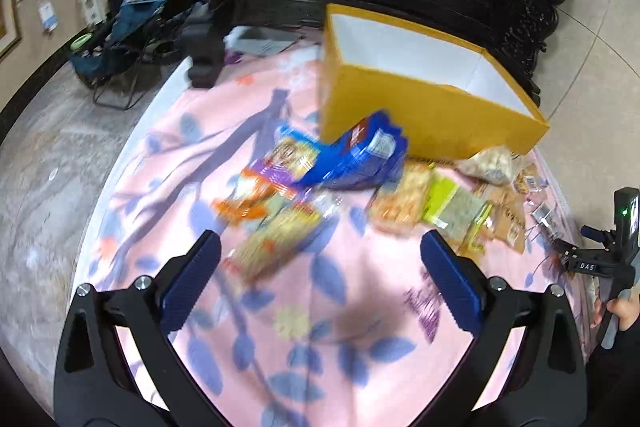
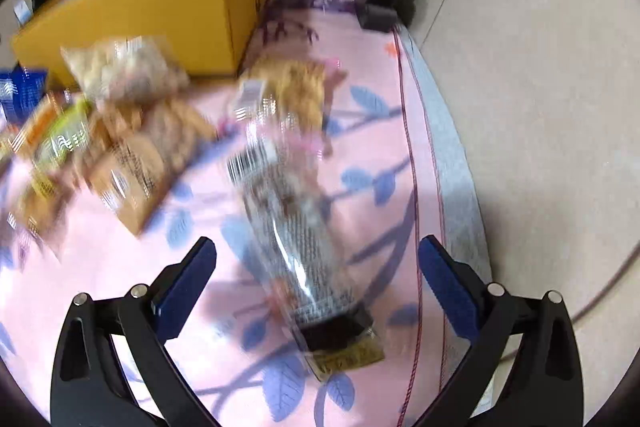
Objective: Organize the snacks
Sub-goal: 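Grasp the long black-capped bread bag with right tool while left tool grasps blue bag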
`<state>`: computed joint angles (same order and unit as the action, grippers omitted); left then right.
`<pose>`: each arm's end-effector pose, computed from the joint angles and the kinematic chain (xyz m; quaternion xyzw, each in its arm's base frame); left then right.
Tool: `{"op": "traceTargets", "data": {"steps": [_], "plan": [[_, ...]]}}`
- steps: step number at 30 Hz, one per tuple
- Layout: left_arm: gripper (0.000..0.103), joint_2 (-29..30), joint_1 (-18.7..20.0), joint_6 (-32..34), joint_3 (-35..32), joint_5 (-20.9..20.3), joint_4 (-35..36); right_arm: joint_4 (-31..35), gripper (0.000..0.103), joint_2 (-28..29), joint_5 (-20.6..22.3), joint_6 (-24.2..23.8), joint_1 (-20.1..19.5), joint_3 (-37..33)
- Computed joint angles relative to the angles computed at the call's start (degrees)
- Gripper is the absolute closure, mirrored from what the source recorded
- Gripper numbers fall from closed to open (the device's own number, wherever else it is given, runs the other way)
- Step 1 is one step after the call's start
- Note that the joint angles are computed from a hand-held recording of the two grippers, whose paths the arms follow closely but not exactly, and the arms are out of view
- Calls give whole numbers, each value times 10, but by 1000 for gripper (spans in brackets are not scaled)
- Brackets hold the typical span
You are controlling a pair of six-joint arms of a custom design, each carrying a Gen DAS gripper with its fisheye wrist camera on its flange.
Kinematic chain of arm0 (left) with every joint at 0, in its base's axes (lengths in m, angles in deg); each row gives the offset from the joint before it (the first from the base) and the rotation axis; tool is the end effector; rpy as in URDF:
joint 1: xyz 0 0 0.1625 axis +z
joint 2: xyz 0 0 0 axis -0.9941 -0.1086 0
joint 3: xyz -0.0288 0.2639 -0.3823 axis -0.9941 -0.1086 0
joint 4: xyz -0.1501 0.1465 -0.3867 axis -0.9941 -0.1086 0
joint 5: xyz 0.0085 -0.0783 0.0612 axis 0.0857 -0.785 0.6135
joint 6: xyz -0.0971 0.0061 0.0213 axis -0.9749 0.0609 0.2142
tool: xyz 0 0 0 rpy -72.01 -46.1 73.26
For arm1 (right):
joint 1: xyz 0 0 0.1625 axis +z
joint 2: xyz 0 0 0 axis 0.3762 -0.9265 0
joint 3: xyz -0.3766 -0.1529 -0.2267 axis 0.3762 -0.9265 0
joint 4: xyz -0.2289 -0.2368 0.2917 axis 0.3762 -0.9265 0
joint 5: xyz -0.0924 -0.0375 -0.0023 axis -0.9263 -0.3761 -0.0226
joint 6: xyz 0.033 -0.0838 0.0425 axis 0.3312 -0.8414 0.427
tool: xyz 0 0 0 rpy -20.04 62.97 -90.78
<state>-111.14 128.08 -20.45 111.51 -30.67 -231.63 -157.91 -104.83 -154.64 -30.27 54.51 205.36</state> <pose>-0.2410 -0.5176 0.1132 0.1873 0.9040 -0.2842 0.2588 -0.0398 -0.4700 0.3038 0.0491 -0.8446 0.2554 0.4681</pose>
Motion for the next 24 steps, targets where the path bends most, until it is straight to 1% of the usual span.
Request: {"op": "traceTargets", "data": {"steps": [1, 2, 3, 4, 5, 6, 7, 8, 10, 12, 14, 15, 16, 17, 19, 20, 22, 24], "plan": [[2, -2, -1, -8, 5, 4, 1, -15, 1, 15, -14, -7, -3, -5], [2, -9, -1, -23, 15, 8, 3, -43, 2, 30, -16, -21, -8, -6], [2, -15, 1, -31, 21, 6, 5, -48, 5, 25, 7, -14, -12, -2], [2, -23, 4, -43, 29, 1, 8, -29, 20, 13, 38, 1, -22, 3], [2, -27, 4, -51, 34, -1, 11, 14, 32, -7, 75, 39, -29, 9], [2, -30, 5, -58, 37, -2, 14, 33, 53, -16, 89, 57, -30, 11], [2, -34, 5, -63, 41, -3, 18, 28, 59, -12, 84, 58, -24, 14], [2, -35, 5, -66, 42, -2, 22, 45, 62, -16, 104, 65, -22, 22], [2, -31, 6, -65, 35, -10, 29, 87, 62, -27, 144, 91, -16, 36], [2, -15, 6, -48, 20, -14, 22, 96, 62, -21, 163, 92, -3, 50], [2, 13, 7, -9, -11, -8, 13, 38, 61, 12, 145, 72, 18, 64], [2, 32, 9, 21, -30, -7, 6, 1, 58, 33, 131, 59, 26, 68], [2, 53, 11, 57, -51, -3, -3, -26, 54, 47, 128, 51, 28, 70], [2, 74, 12, 93, -69, 6, -16, -40, 53, 52, 128, 50, 29, 73], [2, 106, 16, 155, -99, 12, -34, -40, 53, 52, 134, 51, 27, 74], [2, 127, 21, 193, -122, 7, -41, -36, 53, 48, 137, 52, 26, 75], [2, 152, 28, 221, -152, 9, -42, -35, 52, 48, 137, 49, 27, 75], [2, 165, 34, 232, -172, -6, -35, -36, 50, 46, 139, 42, 24, 77]]}}
